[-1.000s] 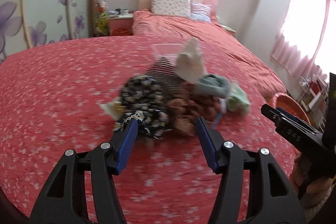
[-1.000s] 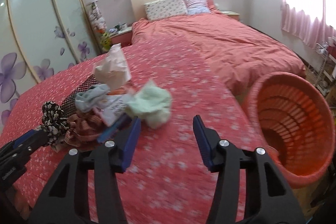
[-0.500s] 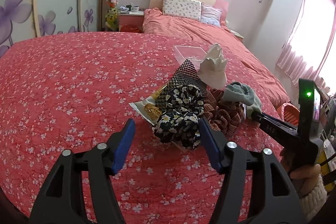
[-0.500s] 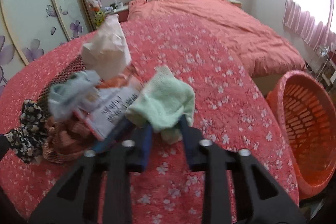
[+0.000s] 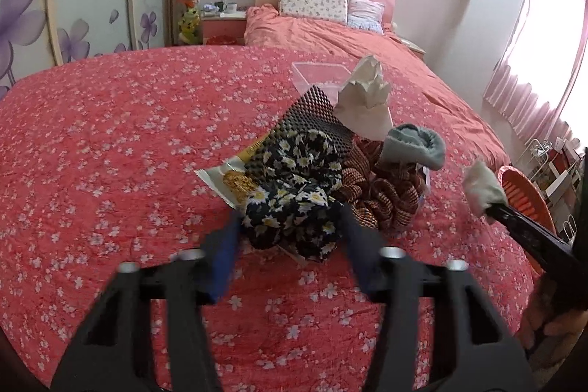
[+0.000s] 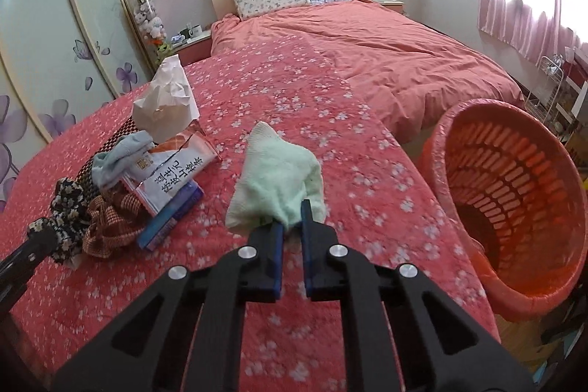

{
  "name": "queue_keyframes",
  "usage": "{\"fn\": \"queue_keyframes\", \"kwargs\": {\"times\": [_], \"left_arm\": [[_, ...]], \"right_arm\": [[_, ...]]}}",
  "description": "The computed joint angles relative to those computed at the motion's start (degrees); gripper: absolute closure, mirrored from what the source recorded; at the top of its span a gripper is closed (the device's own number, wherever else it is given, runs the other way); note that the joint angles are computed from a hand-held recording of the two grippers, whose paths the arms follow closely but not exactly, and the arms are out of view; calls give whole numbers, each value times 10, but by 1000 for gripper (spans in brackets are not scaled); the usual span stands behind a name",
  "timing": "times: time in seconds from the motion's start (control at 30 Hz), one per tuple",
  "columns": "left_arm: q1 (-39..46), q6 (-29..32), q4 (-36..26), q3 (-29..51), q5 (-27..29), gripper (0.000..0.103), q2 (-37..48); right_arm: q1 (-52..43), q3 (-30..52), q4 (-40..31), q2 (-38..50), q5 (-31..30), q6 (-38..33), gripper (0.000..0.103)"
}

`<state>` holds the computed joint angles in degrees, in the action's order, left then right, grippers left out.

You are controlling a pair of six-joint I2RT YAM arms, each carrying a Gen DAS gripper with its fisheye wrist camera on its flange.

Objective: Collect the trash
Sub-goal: 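Grasp the mint-green sock with the right gripper while the left gripper grasps the floral scrunchie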

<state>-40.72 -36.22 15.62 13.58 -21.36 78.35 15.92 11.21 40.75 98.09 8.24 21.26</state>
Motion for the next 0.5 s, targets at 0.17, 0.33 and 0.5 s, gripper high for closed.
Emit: {"fn": "queue_keyframes", "kwargs": {"times": [0.17,0.33,0.5], "left_arm": [[-9,-14,9,-17,6,91,-20],[-49,-30,-48,-17,-37,91,-90],[-96,-47,-98,-4,-82,92,-138]], "right_arm": [[-5,-35,-8,-54,1,-4,94],[-26,-70,-47,-145,-9,-18,94],[-50,-98,-105,-246,-25,-31,94]]}}
